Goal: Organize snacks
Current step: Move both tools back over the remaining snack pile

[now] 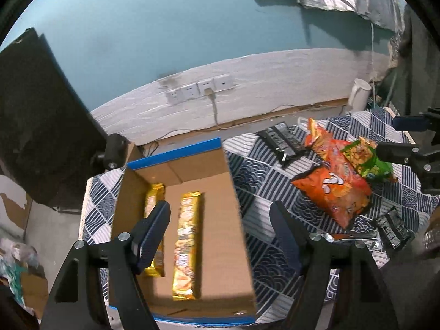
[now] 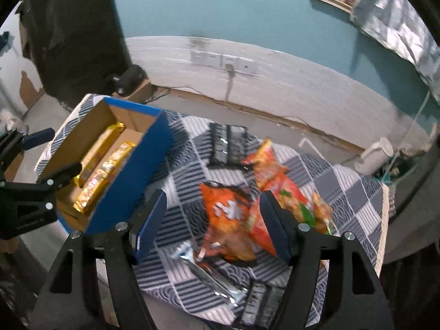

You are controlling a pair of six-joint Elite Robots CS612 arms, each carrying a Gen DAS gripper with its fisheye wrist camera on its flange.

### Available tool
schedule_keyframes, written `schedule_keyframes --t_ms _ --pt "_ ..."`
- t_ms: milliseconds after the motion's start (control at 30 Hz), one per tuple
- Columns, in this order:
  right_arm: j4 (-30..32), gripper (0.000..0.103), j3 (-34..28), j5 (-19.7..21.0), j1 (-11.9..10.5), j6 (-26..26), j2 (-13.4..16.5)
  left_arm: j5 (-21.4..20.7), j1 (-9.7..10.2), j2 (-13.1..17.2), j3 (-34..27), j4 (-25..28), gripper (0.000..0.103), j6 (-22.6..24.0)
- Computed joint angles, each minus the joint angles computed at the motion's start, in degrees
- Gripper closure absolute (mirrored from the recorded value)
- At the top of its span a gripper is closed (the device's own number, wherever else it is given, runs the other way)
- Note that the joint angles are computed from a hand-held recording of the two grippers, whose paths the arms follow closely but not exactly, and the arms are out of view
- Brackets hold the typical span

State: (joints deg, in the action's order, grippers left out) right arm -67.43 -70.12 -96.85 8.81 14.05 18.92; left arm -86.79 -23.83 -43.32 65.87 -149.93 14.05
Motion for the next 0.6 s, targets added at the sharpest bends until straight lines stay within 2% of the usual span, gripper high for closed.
schedule_keyframes --t_ms 333,433,600 --pt "6.53 0.033 -8.46 -0.61 -2.11 3.77 3.55 0.03 -2.47 -0.28 0.71 0.61 0.026 2.28" --pt "8.22 0.033 -10.64 -1.03 -2.63 4.79 4.48 0.47 -3.31 -0.24 0.93 0.94 0.022 3.11" --pt "11.01 0.033 -13.24 -1.33 -3.40 6.08 5.72 -0.91 -4.18 0.24 0.50 4.59 0.022 3.05"
